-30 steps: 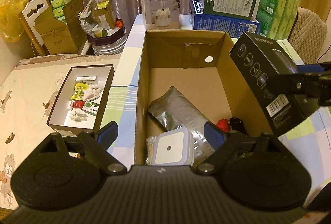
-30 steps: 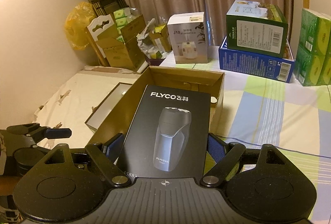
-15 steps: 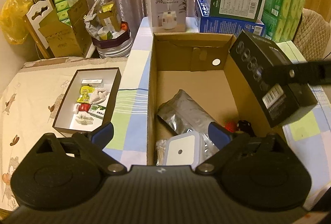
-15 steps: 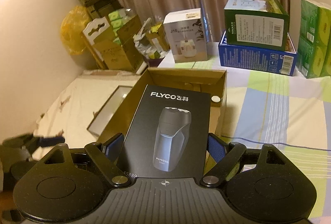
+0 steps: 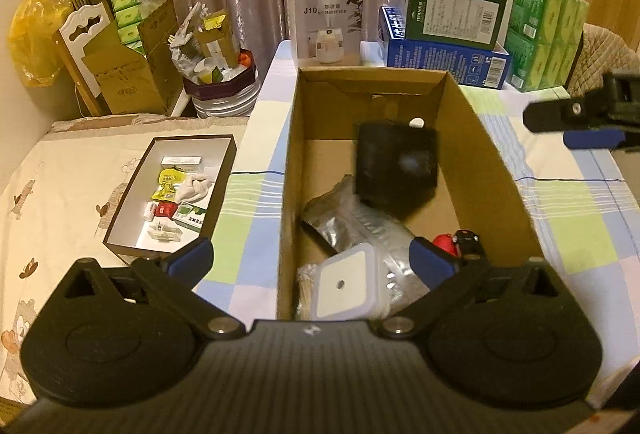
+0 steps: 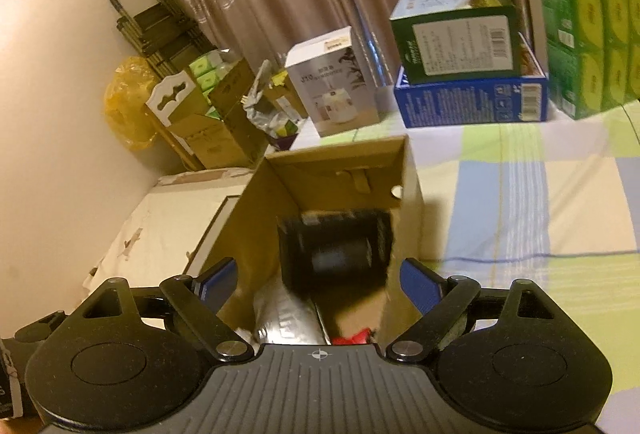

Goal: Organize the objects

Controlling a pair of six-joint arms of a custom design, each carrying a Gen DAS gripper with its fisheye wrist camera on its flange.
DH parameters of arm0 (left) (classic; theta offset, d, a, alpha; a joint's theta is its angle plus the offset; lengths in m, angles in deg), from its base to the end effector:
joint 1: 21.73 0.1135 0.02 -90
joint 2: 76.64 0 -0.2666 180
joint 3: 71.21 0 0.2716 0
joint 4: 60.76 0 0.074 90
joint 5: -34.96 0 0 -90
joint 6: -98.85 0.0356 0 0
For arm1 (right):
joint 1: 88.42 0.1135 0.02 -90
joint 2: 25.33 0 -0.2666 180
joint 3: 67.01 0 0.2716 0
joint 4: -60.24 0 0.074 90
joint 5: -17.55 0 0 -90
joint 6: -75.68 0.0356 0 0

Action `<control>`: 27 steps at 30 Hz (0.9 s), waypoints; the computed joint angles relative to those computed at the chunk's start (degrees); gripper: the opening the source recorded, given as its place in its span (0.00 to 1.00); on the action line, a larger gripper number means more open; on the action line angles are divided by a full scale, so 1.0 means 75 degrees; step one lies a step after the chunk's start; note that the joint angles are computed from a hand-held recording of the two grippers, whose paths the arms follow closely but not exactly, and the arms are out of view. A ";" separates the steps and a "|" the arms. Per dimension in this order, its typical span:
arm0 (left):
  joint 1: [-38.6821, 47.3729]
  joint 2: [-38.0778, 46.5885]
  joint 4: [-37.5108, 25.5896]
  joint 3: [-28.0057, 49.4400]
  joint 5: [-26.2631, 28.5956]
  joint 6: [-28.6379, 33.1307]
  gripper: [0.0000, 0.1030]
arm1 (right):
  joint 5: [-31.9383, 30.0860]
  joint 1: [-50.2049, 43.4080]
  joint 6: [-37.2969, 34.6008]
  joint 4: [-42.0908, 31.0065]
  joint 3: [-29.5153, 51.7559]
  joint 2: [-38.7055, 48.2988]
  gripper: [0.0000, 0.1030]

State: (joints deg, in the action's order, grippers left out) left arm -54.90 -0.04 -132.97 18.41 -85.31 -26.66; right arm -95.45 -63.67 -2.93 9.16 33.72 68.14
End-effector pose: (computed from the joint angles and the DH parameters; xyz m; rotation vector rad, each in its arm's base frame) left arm 0.2412 -0.1363 0.3441 -0.2284 2.4021 0.1634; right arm 0.3416 0.1728 0.3400 -0.4824 2.3425 0.7760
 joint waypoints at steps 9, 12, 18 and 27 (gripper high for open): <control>-0.0914 -0.0200 -0.0606 0.0090 -0.0526 -0.0899 0.99 | 0.0757 0.0030 -0.0422 -0.0418 -0.1110 -0.1417 0.83; -0.1282 -0.0209 -0.0883 0.0237 -0.0716 -0.1211 0.99 | 0.0978 0.0070 -0.0430 -0.0597 -0.1431 -0.1896 0.83; -0.1942 -0.0096 -0.1629 0.0684 -0.0831 -0.2006 0.99 | 0.1154 0.0088 -0.0393 -0.1025 -0.1892 -0.2655 0.83; -0.2882 0.0030 -0.2516 0.1100 -0.1047 -0.3134 0.99 | 0.1342 0.0148 -0.0312 -0.1502 -0.2413 -0.3611 0.83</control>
